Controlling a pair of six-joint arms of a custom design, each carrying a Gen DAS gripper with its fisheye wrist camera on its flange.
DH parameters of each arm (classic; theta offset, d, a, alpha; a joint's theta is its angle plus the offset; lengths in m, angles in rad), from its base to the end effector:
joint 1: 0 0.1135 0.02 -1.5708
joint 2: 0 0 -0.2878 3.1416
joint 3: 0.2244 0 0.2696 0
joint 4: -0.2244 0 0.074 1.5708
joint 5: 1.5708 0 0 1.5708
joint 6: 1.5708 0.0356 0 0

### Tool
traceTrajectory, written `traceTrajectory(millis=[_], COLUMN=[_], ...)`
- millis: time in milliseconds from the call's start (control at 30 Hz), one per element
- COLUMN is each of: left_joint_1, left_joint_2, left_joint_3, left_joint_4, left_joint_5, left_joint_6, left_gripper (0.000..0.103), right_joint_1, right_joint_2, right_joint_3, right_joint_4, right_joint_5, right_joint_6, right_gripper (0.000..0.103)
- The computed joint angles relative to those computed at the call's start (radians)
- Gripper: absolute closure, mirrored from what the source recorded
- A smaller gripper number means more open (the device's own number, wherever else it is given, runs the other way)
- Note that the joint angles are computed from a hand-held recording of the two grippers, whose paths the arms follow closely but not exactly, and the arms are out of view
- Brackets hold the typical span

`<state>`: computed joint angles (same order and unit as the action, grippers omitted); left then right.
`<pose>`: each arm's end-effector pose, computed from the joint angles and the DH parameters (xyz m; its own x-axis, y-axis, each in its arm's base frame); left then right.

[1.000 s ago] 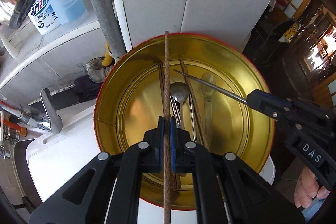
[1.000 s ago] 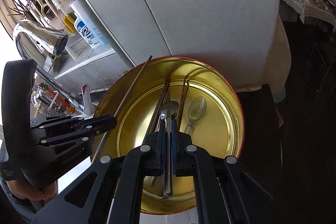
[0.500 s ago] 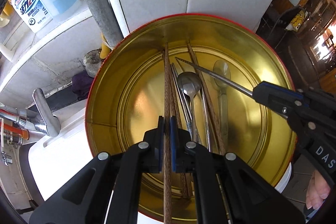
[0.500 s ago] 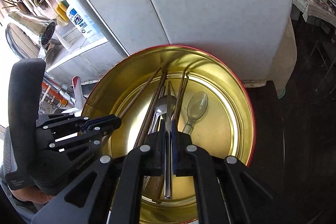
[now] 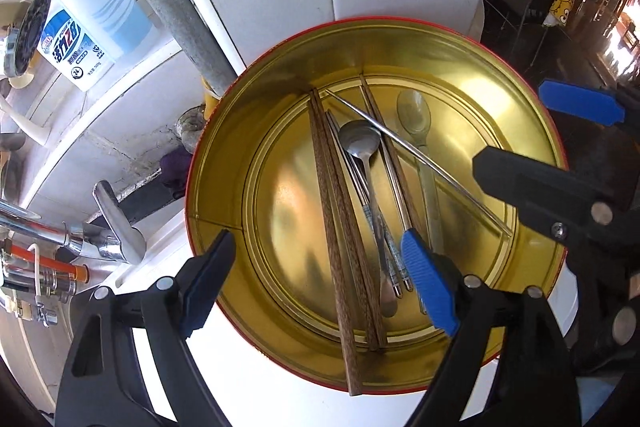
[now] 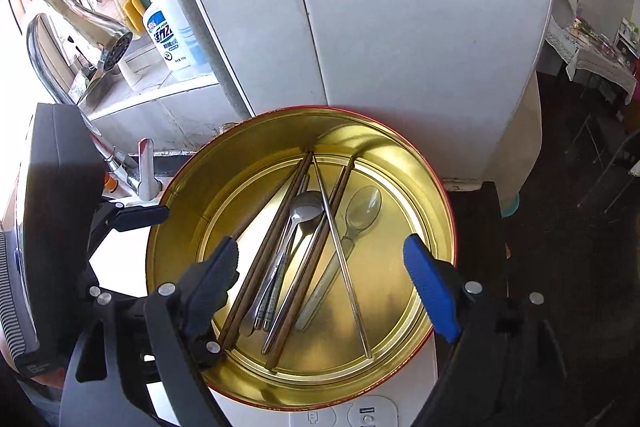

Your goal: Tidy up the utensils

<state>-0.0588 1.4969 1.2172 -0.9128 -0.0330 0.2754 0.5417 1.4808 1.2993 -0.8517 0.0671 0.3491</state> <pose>0.3079 -0.0170 0.2838 -0.8801 0.3241 -0.3471 0.2971 0.9460 0.1299 0.2750 0.1627 0.3176 -0.8575 -0.1177 -0.5009 -0.2040 0.9715 0.1210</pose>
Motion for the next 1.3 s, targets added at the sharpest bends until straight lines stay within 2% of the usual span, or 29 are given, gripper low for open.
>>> traceTrajectory(millis=[1300], left_joint_1=[0.009], left_joint_2=[-0.018], left_joint_3=[-0.018], left_joint_4=[0.002], left_joint_5=[-0.001], left_joint_6=[-0.015], left_gripper=[0.02], right_joint_1=[-0.003], right_joint_2=[-0.014], right_joint_3=[-0.01], right_joint_4=[-0.006], right_joint_5=[0.003], right_joint_6=[0.019], right_gripper=[0.017])
